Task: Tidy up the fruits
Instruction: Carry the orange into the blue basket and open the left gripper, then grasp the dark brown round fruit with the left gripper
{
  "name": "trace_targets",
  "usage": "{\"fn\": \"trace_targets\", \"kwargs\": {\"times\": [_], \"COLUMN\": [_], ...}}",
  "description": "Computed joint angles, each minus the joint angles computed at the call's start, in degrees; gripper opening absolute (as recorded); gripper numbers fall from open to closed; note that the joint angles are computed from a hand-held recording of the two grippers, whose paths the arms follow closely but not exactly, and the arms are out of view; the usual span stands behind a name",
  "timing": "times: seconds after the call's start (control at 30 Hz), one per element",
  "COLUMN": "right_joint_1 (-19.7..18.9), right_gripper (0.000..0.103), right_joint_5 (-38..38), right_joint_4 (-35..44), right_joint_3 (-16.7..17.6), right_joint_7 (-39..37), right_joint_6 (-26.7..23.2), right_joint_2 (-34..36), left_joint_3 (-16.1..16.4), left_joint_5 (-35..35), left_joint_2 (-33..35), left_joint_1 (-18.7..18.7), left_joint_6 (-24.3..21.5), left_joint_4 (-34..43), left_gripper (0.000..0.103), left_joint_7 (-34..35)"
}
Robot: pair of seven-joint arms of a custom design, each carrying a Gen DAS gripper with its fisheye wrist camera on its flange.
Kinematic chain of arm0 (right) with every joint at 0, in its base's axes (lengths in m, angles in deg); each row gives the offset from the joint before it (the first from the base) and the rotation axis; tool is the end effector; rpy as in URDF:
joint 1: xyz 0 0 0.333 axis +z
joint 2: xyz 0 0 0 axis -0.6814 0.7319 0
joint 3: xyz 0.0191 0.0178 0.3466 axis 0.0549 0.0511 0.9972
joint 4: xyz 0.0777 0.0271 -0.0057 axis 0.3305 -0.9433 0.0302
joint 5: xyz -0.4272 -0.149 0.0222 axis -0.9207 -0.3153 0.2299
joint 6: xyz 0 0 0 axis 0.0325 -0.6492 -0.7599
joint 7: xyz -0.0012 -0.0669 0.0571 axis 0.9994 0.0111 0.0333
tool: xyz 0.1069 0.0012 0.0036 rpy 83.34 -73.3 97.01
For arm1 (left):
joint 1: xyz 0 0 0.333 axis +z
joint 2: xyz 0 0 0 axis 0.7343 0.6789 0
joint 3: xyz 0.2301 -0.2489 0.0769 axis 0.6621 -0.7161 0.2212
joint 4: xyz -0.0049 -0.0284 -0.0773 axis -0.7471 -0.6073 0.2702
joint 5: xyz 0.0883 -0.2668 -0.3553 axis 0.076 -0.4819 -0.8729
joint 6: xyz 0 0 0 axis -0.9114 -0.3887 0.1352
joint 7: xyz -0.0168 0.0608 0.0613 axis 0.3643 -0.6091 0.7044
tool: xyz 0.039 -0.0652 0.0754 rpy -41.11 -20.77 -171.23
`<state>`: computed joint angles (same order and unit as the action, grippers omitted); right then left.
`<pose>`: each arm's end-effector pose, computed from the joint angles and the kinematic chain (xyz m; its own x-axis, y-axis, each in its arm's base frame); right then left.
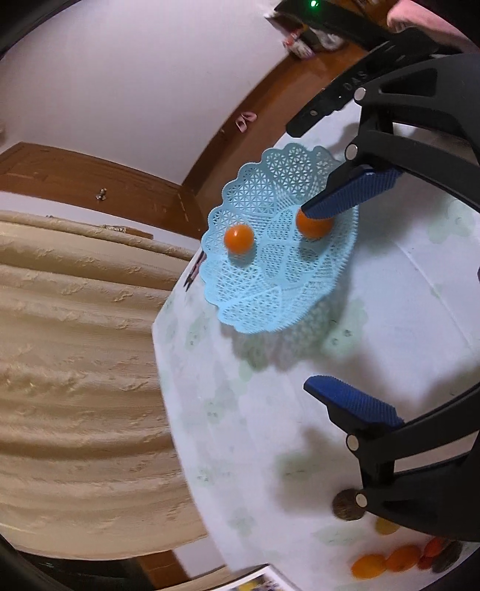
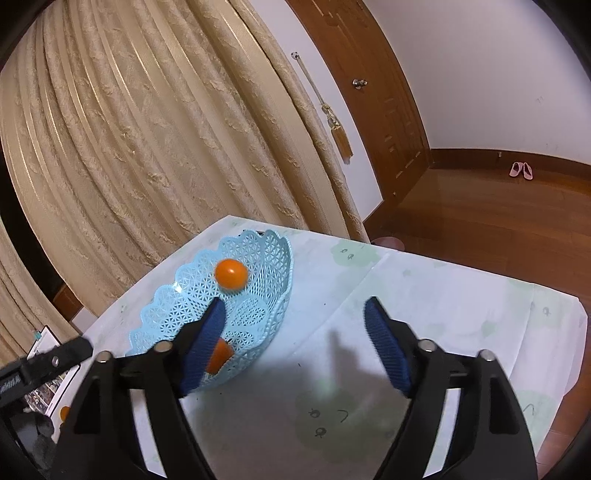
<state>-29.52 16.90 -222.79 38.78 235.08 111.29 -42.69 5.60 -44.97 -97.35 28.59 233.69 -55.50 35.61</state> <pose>0.3808 0.2159 0.5781 -0.4540 -0.8764 -0.1608 -0.5338 0.4121 -0.7384 0.4747 -0.2497 0.5688 -0.4746 -0.8653 0.1611 -0.6435 0.2162 -0.7343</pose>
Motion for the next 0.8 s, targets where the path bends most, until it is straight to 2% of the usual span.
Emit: {"fn": "trace_targets", "kwargs": {"times": [0.07,0.13,0.23,0.37,0.53,0.63,0.7,0.8], "right_joint_1": [-0.5,-0.9,-1.2,-1.0,0.6,4.0,6.3,6.1], "right_gripper": [0.083,0.087,0.094,0.098,0.100,0.100,0.100,0.100], "right_joint_5": [-0.8,-1.9,-4.0,-7.9,-14.2,-11.9,-7.0,-4.5], "right_joint_4": [-0.1,0.0,0.0,0.9,3.2,4.1,4.9,5.6], "right_joint_3": [0.7,1.6,2.9,5.1,7.3,4.2,1.6,1.5], "right_joint_7": [0.8,1.8,2.9,3.1,-0.8,-7.2,-11.8,-12.1], "right_joint_6": [-0.1,-0.6,-1.3,-2.1,-2.5,-0.6,-0.6,-1.8], "right_joint_2": [-0.5,-0.9,-1.6,-1.6,1.1,3.8,5.6,6.3], "left_joint_3": [0.9,-1.0,-2.3,-3.2,0.1,0.7,1.1,2.1], "left_joint_5": [-1.2,2.3,6.4,11.2,11.6,12.1,12.5,13.1], "left_joint_2": [-1.0,-2.4,-4.3,-6.7,-9.9,-12.2,-14.0,-17.0], "left_joint_1": [0.0,3.3,6.2,9.3,9.1,10.5,11.5,13.6], "left_joint_6": [-0.2,0.3,2.0,3.4,2.4,2.6,3.0,4.3], "left_joint_4": [-1.3,-2.8,-5.0,-7.4,-9.7,-11.5,-13.0,-15.7], "left_gripper": [0.086,0.086,0.086,0.086,0.086,0.086,0.086,0.086], "left_joint_7": [0.1,-3.7,-7.5,-11.4,-11.4,-11.7,-11.6,-11.6]}}
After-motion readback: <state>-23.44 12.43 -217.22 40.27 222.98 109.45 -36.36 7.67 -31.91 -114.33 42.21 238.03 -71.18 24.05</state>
